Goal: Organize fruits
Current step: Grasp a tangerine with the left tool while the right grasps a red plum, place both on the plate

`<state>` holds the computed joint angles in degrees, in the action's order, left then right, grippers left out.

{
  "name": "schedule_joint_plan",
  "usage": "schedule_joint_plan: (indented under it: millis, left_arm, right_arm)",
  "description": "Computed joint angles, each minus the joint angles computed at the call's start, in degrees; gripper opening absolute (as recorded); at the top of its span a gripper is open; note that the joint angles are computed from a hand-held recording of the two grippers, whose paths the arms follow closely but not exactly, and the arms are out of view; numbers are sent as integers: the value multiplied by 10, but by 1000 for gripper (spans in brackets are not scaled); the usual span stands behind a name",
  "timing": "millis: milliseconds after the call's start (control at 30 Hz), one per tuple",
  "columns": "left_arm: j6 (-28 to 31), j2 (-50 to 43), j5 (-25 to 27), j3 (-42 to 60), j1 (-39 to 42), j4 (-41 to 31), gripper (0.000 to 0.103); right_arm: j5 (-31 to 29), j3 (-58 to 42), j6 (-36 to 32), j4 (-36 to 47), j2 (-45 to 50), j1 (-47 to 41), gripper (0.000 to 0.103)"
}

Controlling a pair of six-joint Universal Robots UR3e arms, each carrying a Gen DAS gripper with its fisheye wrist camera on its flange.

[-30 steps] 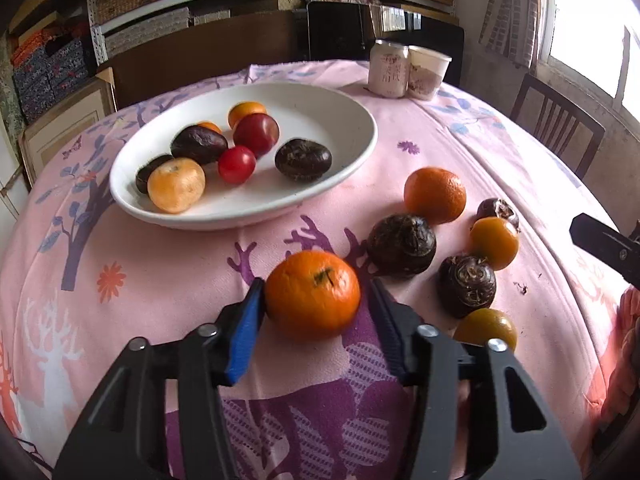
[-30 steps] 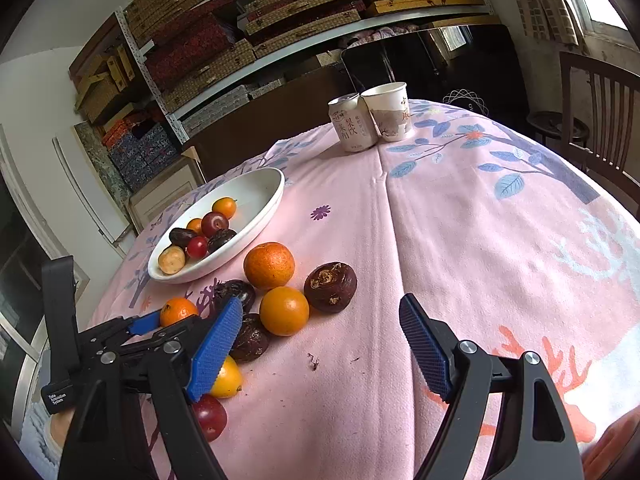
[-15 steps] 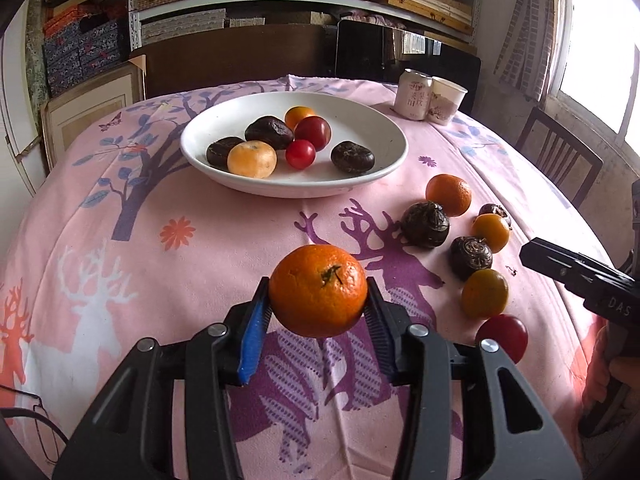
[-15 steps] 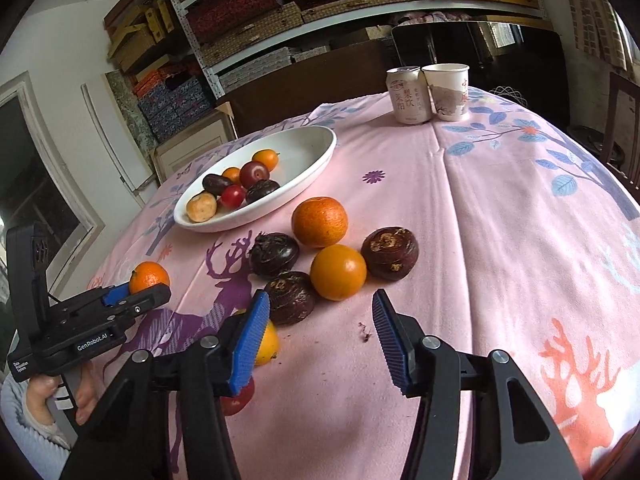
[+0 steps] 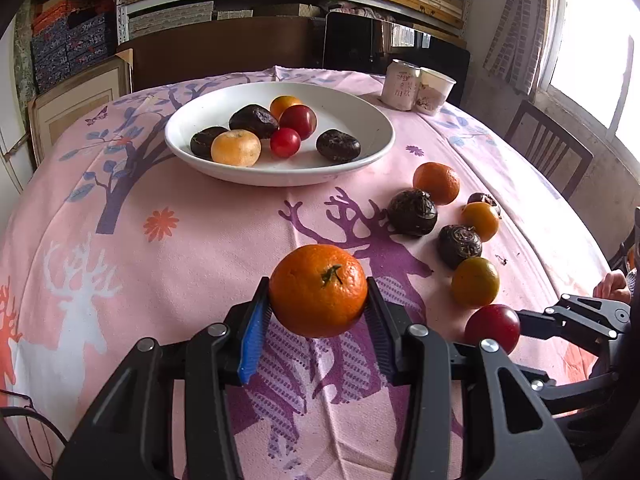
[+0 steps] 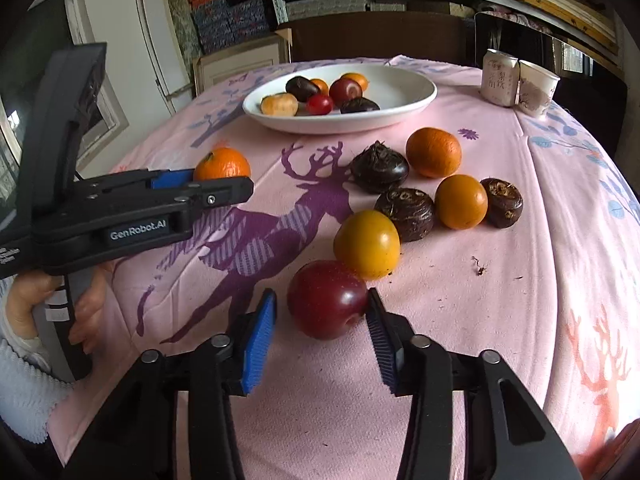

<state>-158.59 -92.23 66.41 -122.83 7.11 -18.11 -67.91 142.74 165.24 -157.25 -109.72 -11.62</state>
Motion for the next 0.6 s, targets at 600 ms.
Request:
schedule_joint_plan:
  millis: [600]
  left_arm:
    - [-81, -154, 30, 324, -13, -115, 44]
  right_arm:
    - [61, -341, 152, -70, 243, -8, 38]
